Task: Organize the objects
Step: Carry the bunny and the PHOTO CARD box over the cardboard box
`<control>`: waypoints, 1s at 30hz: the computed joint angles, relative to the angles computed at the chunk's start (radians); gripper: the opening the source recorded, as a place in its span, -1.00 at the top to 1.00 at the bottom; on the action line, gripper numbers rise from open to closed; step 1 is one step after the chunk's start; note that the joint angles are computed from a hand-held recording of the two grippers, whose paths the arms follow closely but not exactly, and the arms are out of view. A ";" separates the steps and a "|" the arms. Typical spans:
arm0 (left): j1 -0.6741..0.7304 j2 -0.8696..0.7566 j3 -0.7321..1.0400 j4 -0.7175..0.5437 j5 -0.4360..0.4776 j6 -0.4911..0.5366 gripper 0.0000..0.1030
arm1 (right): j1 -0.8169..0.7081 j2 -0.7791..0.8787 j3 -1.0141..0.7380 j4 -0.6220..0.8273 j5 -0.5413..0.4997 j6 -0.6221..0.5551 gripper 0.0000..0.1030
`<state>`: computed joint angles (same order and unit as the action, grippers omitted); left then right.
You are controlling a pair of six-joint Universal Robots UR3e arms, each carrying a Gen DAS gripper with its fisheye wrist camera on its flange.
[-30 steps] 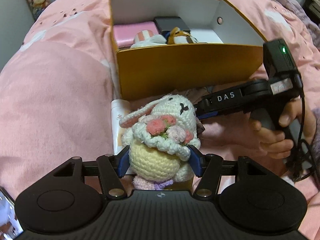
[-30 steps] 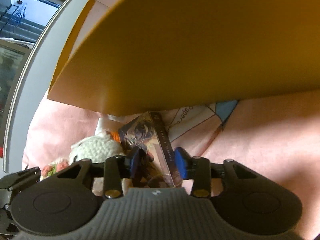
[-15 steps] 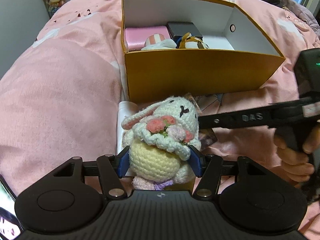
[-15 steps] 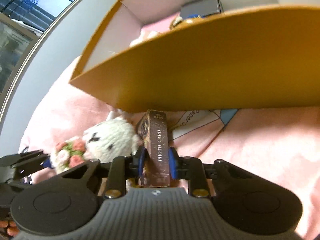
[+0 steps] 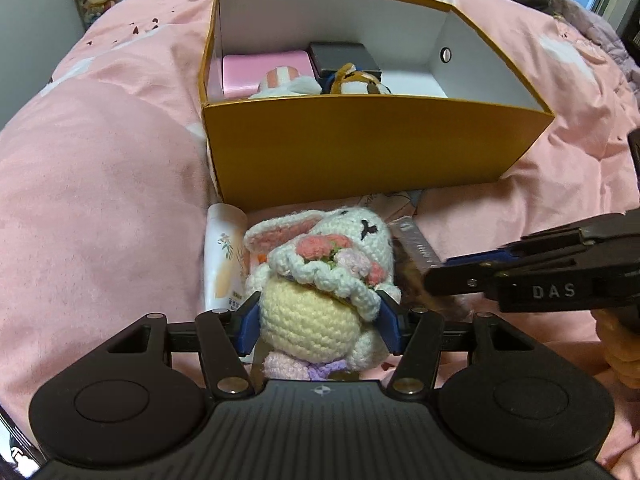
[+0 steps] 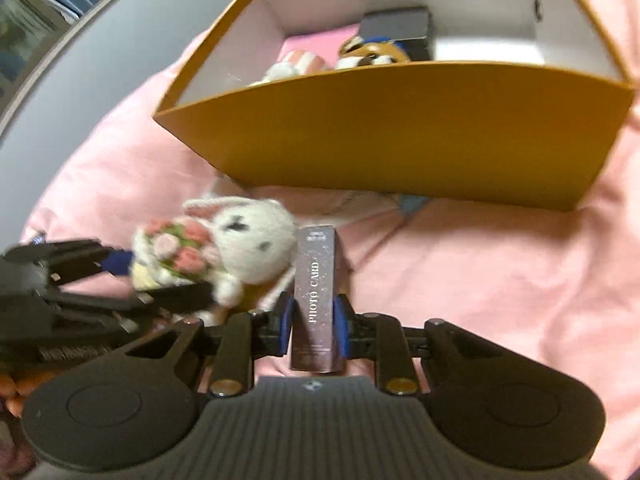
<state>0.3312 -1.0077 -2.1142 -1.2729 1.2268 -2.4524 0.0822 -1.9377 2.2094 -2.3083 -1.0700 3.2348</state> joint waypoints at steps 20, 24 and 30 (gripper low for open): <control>0.209 0.108 0.180 -0.435 -0.259 0.149 -0.26 | -0.261 -0.334 -0.085 0.368 0.113 -0.077 0.51; 0.208 0.113 0.273 -0.506 -0.361 0.166 -0.26 | -0.470 -0.483 -0.175 0.645 0.221 -0.206 0.51; -0.009 0.000 0.240 -0.045 -0.354 -0.143 -0.26 | -0.510 -0.487 -0.231 0.534 0.207 -0.164 0.51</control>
<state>0.3219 -1.0077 -1.8740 -1.3175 0.8728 -2.5950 -0.4276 -2.4249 1.9782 -1.7740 -0.8634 3.0712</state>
